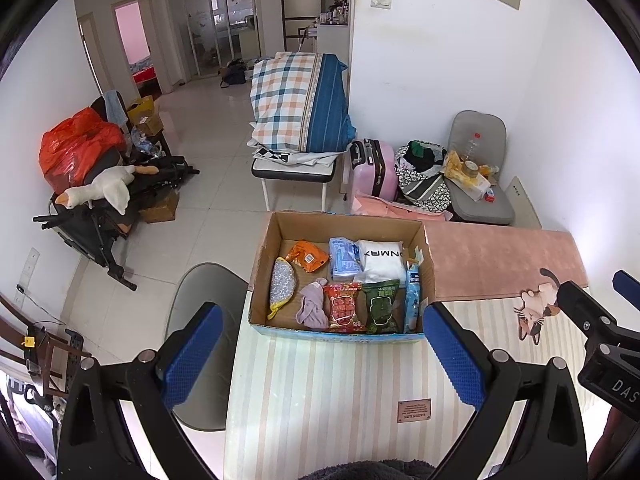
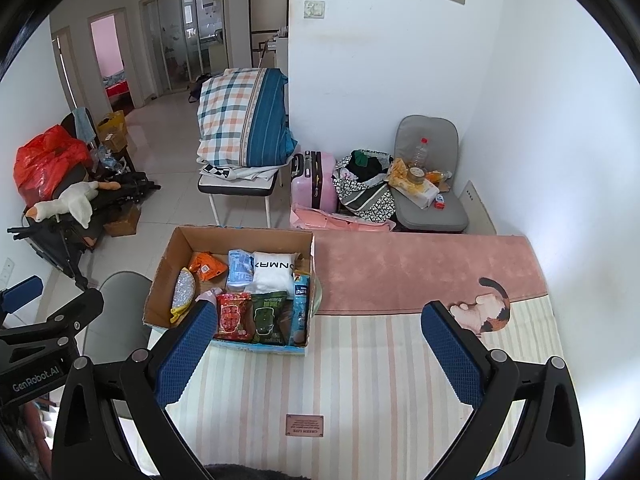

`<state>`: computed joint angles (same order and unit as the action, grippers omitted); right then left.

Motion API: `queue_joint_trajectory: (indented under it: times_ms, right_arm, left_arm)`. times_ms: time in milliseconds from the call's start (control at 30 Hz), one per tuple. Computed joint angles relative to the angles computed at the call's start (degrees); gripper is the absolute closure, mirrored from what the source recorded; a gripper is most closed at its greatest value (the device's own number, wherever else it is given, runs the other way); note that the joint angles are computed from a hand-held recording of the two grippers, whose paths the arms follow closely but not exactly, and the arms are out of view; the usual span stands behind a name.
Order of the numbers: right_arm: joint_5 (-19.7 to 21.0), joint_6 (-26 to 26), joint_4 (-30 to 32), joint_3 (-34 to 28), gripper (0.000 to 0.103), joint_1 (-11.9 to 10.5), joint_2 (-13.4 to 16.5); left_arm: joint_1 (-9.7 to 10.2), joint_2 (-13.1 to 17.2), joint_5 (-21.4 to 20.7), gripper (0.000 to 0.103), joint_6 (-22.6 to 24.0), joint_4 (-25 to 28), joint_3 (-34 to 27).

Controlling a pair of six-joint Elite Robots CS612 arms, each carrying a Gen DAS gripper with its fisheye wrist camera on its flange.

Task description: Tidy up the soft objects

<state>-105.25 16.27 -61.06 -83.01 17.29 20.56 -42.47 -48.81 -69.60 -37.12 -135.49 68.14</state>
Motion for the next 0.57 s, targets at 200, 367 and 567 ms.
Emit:
queue_joint_trajectory:
  times_ms: [200, 367, 567]
  right_arm:
    - [0.2, -0.1, 0.0, 0.0, 0.000, 0.0, 0.1]
    - [0.1, -0.2, -0.2, -0.1, 0.000, 0.1, 0.2]
    - [-0.2, -0.5, -0.3, 0.0, 0.000, 0.0, 0.2]
  left_arm:
    - [-0.02, 0.1, 0.5, 0.001, 0.0, -0.1, 0.0]
    - [-0.15, 0.1, 1.3, 0.001, 0.5, -0.6, 0.1]
    - [-0.22, -0.3, 1.6, 0.001, 0.3, -1.1, 0.6]
